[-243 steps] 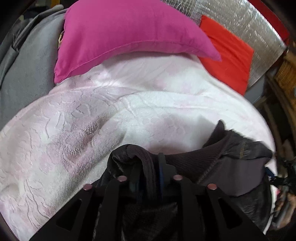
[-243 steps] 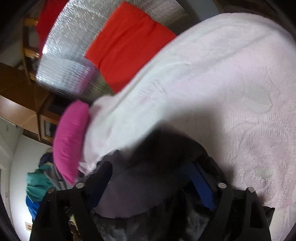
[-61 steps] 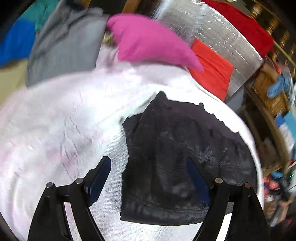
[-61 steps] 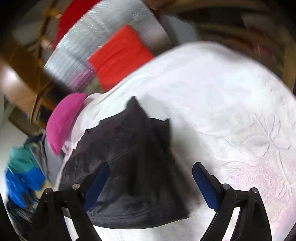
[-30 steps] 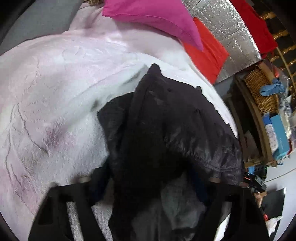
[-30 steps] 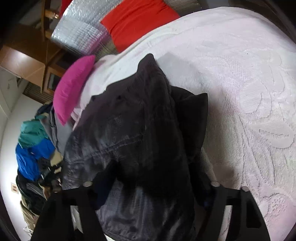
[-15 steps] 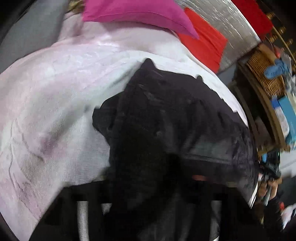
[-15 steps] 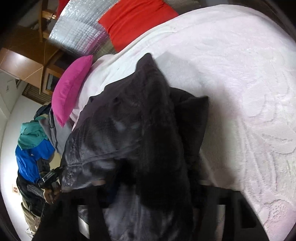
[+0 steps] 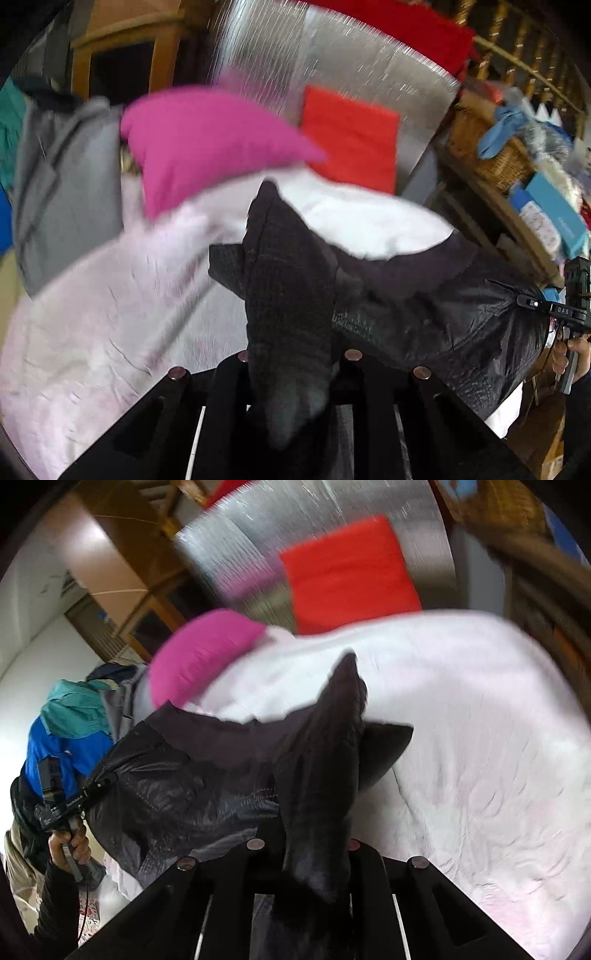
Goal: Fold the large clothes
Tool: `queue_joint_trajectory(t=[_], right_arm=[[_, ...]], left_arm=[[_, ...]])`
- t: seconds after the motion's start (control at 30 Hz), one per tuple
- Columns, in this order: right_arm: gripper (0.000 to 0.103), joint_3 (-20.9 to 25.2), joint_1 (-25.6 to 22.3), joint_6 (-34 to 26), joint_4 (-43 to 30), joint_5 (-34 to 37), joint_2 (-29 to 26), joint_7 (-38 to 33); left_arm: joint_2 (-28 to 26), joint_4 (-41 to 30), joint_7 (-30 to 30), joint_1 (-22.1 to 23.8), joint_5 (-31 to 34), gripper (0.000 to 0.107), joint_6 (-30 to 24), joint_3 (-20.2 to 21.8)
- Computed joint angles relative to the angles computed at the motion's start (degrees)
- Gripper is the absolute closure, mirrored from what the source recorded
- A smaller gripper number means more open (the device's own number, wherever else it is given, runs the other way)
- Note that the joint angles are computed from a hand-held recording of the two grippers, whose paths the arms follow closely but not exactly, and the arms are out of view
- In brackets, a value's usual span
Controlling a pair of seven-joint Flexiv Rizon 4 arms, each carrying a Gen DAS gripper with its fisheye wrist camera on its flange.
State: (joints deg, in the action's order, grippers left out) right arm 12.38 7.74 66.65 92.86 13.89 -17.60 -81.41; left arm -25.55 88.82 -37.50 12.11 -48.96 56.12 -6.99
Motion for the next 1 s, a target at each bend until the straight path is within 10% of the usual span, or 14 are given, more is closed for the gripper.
queue_joint_trajectory(t=[0.3,0.63,0.77,0.93,1.0], right_arm=[[0.092,0.22,0.24,8.15,14.61,2.71,8.32,-1.14],[0.08,6.81,-6.42,12.64,18.5,17.06,0.33,-7.94],[0.041,0.7,-1.8,11.88,21.09,8.44,1.27,1.98],[0.04,-3.59,0.3,14.63,26.82,-0.07,5.87,12.07],[0.04,-10.55,5.51,18.08,31.71,-13.99,8.67,24.47]], left_arm=[[7.52,14.49,17.0,-1.97,-18.22,0.09,5.17,0.54],[0.57,18.71,8.88,-0.75,-13.78,0.073,4.69,2.19],[0.57,18.0,4.18,-0.01,-8.73,0.055,4.49,3.25],[4.72,20.29,2.81,1.32,-5.82,0.052,4.84,4.48],[5.87,21.46,4.13,1.13,-7.84,0.051,8.26,4.03]])
